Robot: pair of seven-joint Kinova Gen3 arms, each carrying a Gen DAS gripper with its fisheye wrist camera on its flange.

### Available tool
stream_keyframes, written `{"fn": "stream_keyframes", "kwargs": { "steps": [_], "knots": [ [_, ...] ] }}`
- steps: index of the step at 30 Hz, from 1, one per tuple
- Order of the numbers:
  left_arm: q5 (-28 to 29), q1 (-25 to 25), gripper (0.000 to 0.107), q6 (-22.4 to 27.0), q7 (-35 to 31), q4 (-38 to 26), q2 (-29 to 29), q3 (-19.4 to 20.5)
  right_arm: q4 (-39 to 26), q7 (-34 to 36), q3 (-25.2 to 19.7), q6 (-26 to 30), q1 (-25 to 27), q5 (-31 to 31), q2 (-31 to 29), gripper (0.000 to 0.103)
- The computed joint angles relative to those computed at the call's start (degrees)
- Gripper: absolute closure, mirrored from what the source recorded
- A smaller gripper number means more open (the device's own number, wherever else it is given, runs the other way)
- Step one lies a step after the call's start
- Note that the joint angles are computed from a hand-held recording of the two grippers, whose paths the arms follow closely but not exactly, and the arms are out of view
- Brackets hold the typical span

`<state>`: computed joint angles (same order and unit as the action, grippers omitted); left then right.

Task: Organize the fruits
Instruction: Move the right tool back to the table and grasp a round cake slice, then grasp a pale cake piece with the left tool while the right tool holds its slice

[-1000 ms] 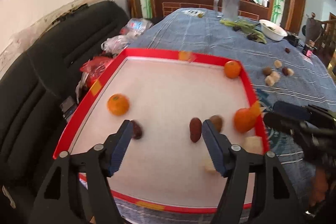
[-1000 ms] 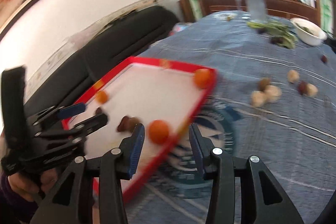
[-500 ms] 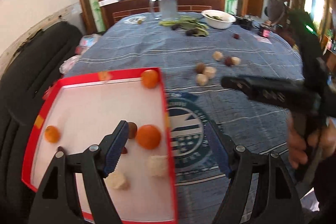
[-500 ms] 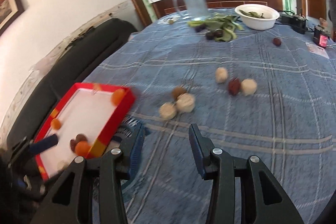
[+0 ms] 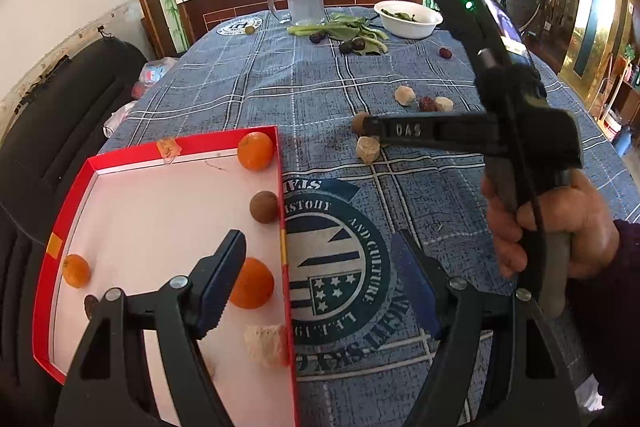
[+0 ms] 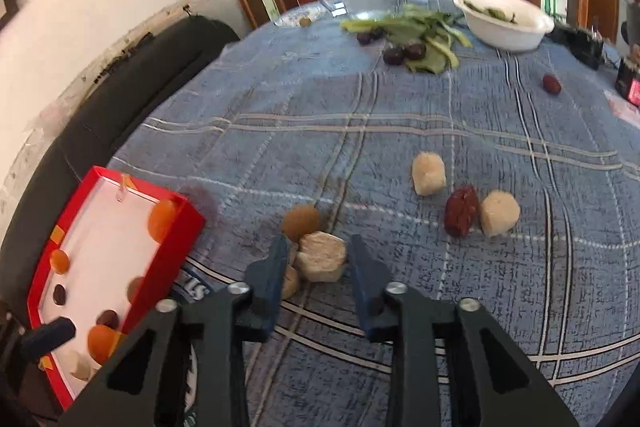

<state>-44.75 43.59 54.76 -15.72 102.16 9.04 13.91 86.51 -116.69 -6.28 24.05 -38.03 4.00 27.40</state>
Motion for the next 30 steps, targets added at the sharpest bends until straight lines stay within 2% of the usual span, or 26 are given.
{"fn": "stream_keyframes", "kwargs": {
  "steps": [2,5,8,12,14,17,21,23,24,27,30],
  "knots": [
    [0.2,-0.3,0.032,0.3,-1.0,-1.3,0.9,-0.2,0.8,3.2,-3.1,-1.0,3.4,-2.2,-0.1,0.078],
    [0.0,-0.1,0.032,1.0,-2.4,-3.5,2.6,-0.8,0.2,3.7,-2.3,1.9,3.6,-2.8,-0.6,0.078],
    [1.1,-0.4,0.032,1.1,-4.9,-6.6,4.9,-1.9,-0.9,7.3,-5.0,5.9,8.1,-7.0,-0.8,0.078],
    [2.8,-0.4,0.032,1.3,-8.9,-11.6,8.9,-4.0,-1.4,6.3,-1.4,9.6,6.4,-4.3,-2.7,0.078],
    [3.8,-0.4,0.032,2.0,-10.5,-14.2,11.0,-5.2,-2.2,7.2,-1.3,11.7,6.3,-3.2,-2.5,0.078],
    [6.5,-1.0,0.032,1.4,-13.0,-17.1,13.6,-6.9,-3.9,8.2,-2.2,14.3,7.5,-4.8,-0.9,0.077],
    [7.2,0.1,0.032,1.8,-14.8,-19.4,16.3,-9.1,-3.9,8.9,-2.2,14.1,7.7,-5.1,-0.9,0.077],
    [8.0,0.1,0.040,1.6,-15.4,-19.6,16.9,-9.8,-4.4,10.0,-2.6,14.6,8.2,-5.6,-0.5,0.076],
    [9.2,-0.7,0.050,1.2,-16.2,-19.7,17.1,-9.7,-4.5,10.3,-2.5,14.8,8.2,-5.6,-0.4,0.076],
    [10.6,-1.1,0.055,-0.6,-16.8,-19.0,16.9,-10.3,-4.8,10.8,-2.3,15.0,8.0,-5.6,-0.3,0.076],
    [10.8,-0.7,0.065,-1.3,-17.8,-19.0,16.9,-10.5,-5.1,10.8,-1.9,15.5,7.4,-5.0,-0.3,0.076]
  ]
}}
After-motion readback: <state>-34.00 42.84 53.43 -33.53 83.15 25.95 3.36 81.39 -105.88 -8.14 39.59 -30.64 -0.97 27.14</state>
